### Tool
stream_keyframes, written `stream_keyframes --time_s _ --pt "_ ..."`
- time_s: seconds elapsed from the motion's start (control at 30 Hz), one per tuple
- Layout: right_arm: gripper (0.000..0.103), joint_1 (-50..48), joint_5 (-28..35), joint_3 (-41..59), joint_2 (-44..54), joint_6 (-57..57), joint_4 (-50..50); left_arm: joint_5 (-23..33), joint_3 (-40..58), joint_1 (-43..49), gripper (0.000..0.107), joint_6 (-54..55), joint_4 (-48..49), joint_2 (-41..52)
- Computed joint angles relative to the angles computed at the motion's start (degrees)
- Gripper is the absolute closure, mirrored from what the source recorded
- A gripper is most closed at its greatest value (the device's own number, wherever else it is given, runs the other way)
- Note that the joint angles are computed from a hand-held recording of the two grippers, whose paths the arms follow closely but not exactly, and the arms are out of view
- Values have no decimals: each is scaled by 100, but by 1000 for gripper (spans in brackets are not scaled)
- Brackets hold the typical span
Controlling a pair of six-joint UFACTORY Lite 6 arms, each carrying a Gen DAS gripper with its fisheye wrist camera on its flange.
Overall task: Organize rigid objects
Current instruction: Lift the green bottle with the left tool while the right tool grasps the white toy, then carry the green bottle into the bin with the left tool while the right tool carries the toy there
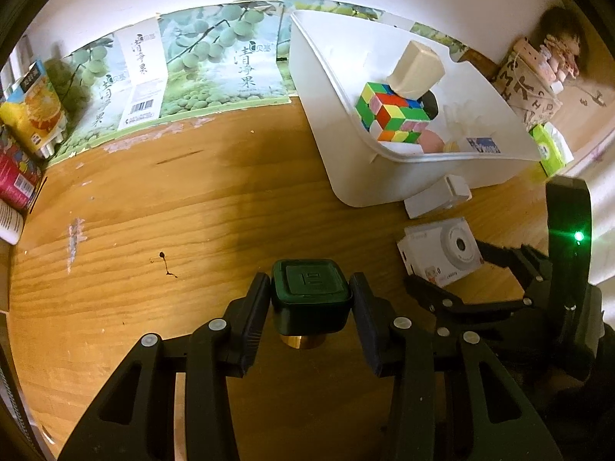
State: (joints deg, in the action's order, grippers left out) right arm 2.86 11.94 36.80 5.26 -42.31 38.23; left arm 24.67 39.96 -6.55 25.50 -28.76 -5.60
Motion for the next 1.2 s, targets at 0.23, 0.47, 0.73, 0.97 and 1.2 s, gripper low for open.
stream_keyframes --time_s 0.23,0.47,0.73,0.97,1.2 --pt "9 -395 582 -150 -565 -188 -349 -5 108 -204 61 -643 181 -207" --pt "10 -793 1196 -330 -1376 -990 -158 -94 398 -599 61 -1617 664 -327" --pt "10 -1811 2176 -55 -2137 -2380 171 -219 881 -1111 61 -3002 1644 -282" --pt "10 -2446 2838 728 -1897 -3299 620 -276 1373 -1452 61 -4193 2648 -123" --pt "10 -2907 3187 1697 -1326 -3937 1128 -318 1897 -1708 61 -5185 3542 139"
